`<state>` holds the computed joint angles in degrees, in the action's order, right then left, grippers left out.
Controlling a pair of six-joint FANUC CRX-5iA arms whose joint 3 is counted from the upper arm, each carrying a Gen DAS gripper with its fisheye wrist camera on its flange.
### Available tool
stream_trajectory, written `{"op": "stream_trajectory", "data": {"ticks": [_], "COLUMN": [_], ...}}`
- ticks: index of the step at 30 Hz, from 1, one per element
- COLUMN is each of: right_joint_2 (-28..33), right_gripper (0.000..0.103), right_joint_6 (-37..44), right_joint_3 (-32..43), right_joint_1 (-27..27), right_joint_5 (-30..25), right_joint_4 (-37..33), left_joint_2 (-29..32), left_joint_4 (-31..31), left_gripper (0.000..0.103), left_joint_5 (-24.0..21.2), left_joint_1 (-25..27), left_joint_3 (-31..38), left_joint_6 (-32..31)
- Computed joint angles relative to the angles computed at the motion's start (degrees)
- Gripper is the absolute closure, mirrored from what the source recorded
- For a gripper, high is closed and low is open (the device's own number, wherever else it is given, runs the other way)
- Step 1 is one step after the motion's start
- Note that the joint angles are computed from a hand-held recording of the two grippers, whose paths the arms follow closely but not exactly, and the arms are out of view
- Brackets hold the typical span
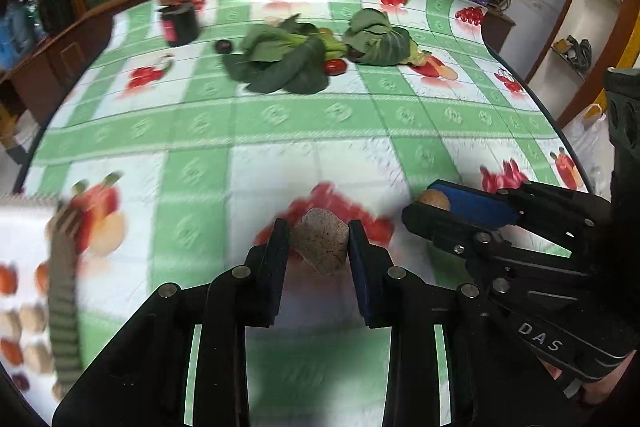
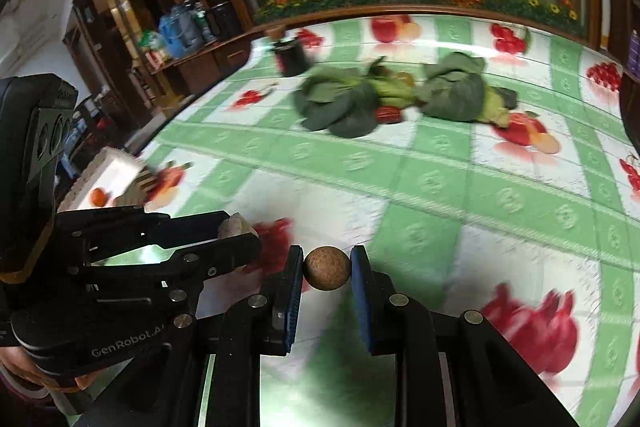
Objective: Organize fruits
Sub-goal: 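Carry the biscuit over the tray with the left tool while the right carries the brown fruit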
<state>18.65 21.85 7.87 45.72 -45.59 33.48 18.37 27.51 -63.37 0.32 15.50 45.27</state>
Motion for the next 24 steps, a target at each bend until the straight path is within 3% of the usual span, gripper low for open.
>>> {"op": "stream_trajectory", "data": {"ticks": [6,10,24], "right_joint_2": [1.48,3.08,9.74], "right_gripper": [0.080,0.080,0.080], "right_joint_6": [-0.62,-0.08,6.80], "right_joint_3": [1.83,3.94,14.49], "right_joint_1": [2.82,4.37,7.02], "right_joint_5": [0.96,0.75,-1.14], "right_joint_4": [-0.22,-0.74,-4.93], "left_joint_2": [-5.44,-9.43,-12.46], "left_joint_4": [1.57,2.84,4.29], "left_gripper": [0.075,0.075,0.074], "left_joint_5": [1.12,4.24,8.57], "left_joint_1": [4.55,7.14,15.04], "left_joint_3": [-6.46,-11.12,-14.36], "left_joint_6": [-1.87,-4.82,-6.71]}}
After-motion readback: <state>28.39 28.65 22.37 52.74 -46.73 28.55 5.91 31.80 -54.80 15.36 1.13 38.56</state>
